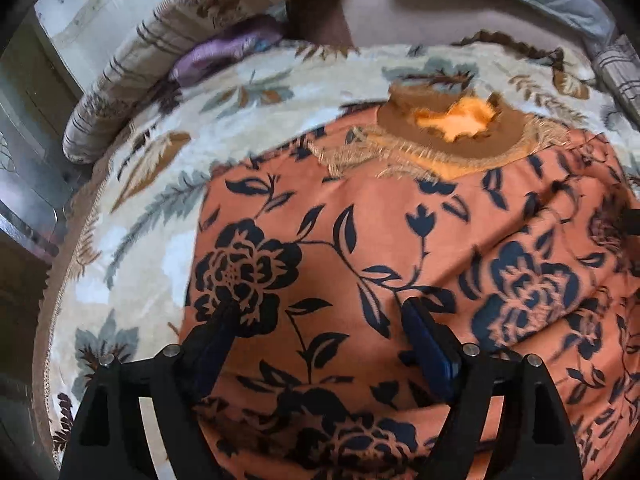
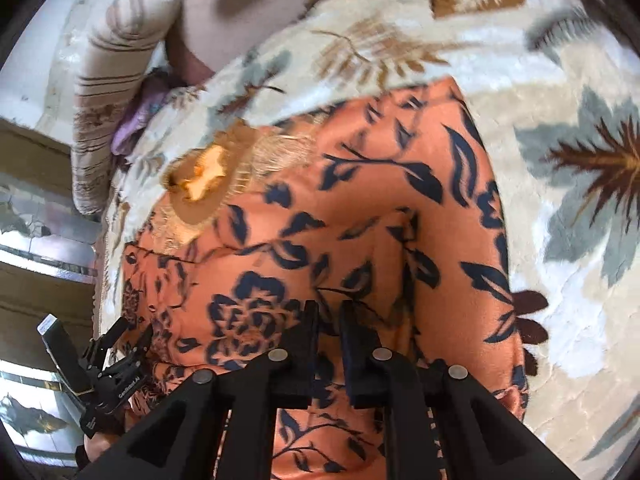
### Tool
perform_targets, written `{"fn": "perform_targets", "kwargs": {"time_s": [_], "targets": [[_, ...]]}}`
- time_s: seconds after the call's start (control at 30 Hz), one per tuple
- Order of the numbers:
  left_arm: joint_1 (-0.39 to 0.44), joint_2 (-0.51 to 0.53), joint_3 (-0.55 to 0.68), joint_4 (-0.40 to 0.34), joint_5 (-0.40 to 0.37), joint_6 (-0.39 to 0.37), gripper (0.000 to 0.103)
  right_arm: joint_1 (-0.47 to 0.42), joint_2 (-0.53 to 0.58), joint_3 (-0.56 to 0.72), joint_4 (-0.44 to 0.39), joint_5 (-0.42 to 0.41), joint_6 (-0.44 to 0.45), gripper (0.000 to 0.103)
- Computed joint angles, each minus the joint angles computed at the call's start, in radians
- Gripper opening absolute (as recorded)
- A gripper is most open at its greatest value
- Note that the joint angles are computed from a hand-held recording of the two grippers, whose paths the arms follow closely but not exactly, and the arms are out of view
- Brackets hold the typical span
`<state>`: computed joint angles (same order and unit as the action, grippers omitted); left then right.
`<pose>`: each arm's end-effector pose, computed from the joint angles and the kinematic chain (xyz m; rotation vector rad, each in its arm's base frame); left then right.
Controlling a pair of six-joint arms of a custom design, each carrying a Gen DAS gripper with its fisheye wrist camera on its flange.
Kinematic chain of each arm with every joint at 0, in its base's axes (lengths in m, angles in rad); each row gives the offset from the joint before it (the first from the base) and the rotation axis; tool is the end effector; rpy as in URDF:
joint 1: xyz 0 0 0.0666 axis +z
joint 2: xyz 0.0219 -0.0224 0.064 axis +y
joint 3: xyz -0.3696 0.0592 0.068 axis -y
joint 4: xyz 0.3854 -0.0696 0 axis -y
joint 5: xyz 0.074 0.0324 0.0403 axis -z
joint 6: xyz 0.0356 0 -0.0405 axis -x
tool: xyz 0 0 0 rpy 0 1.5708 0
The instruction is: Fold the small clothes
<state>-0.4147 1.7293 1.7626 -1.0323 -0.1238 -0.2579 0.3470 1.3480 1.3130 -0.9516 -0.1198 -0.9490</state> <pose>0.5430 -0.2347 0.4056 0.8010 2.4326 0.0993 0.4236 0.1573 0.4013 0.7484 2.5738 0.6146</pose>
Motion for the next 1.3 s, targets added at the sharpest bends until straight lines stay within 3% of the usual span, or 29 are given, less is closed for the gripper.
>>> {"fn": "perform_targets", "kwargs": {"time_s": [0.1,0.2,0.27,0.53,0.67,0.9,1.3], "targets": [[-0.005,-0.037,-0.050,0.038,0.013,0.005,0.083,0.031,0.030,0.025,0.026,-0.019,0.028,0.013],[-0.031,-0.024,-0.075,0.030,-0.060,-0.009,0.083,0.068,0.095,0.061,-0.027,-0.031,0.051,0.017],[-0.042,-0.064,-0.130,0.090,-0.089,-0.022,0.083,0.084,0.088,0.050,-0.004,0.019,0.039,0.017],[-0.067,-0.211,-0.219,0.188,-0.074,-0.067,0.083,0.132,0.030,0.023,-0.004,0.055,-0.006,0.019],[-0.066,-0.271,-0.238,0.202,-0.047,-0.062,0.083,0.167,0.025,0.037,0.009,0.087,-0.017,0.019],[-0.060,-0.353,-0.263,0.200,-0.017,-0.053,0.083,0.246,-0.039,0.033,0.005,0.222,-0.020,0.019],[-0.055,-0.453,-0.332,0.203,-0.005,-0.052,0.083,0.381,-0.165,-0.070,0.004,0.364,-0.175,0.019]]}}
